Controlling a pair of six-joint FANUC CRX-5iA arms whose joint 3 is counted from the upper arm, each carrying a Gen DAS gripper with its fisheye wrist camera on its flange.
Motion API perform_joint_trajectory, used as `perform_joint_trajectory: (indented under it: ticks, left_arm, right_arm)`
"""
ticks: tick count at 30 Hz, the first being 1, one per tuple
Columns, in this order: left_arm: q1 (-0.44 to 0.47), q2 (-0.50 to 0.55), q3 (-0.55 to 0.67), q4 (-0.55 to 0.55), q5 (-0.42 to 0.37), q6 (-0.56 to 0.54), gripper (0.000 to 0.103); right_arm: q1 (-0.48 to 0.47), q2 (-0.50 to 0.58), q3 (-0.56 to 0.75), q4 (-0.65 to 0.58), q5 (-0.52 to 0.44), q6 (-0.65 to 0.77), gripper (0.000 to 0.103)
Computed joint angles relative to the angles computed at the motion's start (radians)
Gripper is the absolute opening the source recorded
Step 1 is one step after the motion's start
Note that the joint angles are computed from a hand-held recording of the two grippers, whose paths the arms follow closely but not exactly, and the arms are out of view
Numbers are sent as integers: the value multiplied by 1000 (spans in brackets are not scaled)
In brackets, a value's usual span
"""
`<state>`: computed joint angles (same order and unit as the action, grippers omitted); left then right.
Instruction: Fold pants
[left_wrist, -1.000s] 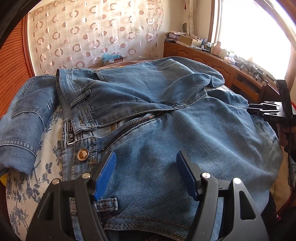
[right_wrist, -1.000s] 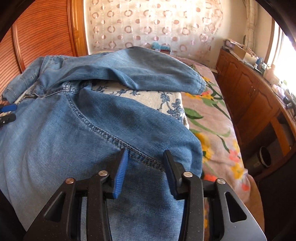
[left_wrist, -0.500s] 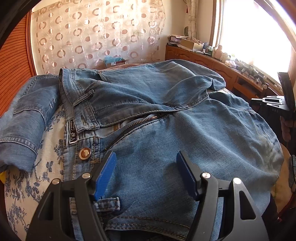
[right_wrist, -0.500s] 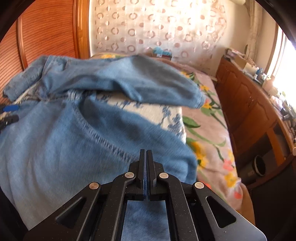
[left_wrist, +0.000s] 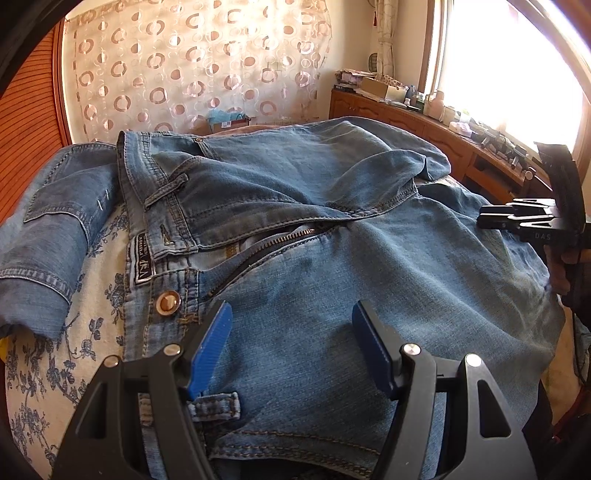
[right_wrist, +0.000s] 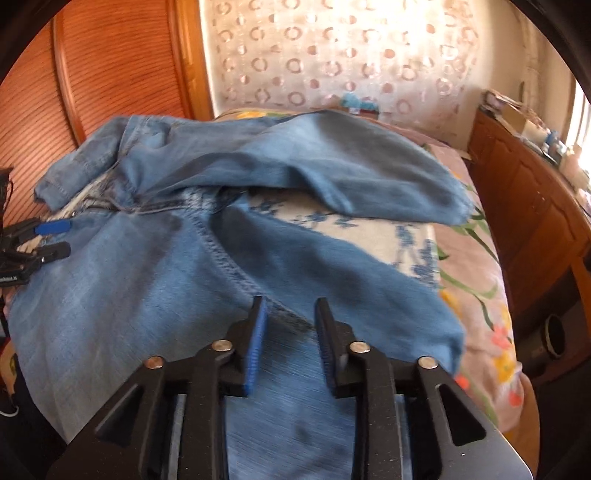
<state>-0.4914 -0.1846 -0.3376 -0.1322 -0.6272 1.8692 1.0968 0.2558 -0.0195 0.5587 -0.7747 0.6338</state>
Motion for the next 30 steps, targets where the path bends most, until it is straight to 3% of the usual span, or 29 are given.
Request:
perform_joint_trajectory:
  ticks: [9,16,20,24,30]
  left_arm:
    - [5,2,-5,18,6,-16,67]
    - [4,0,-10,21,13,-17,67]
    - [2,1,-9,15,13,-11,67]
    - [3,-4,-15,18,19,-12,67]
    - [3,-15,-23,10,25,2,67]
  right_arm:
    - [13,91,106,-22,-54,72,32]
    - [23,93,109,-19,-63,85,5]
    - [39,102,108,39,-90,65,2]
    - [40,69,62,174,-64,-57,2]
    - [13,135,168,209,-106,-61,2]
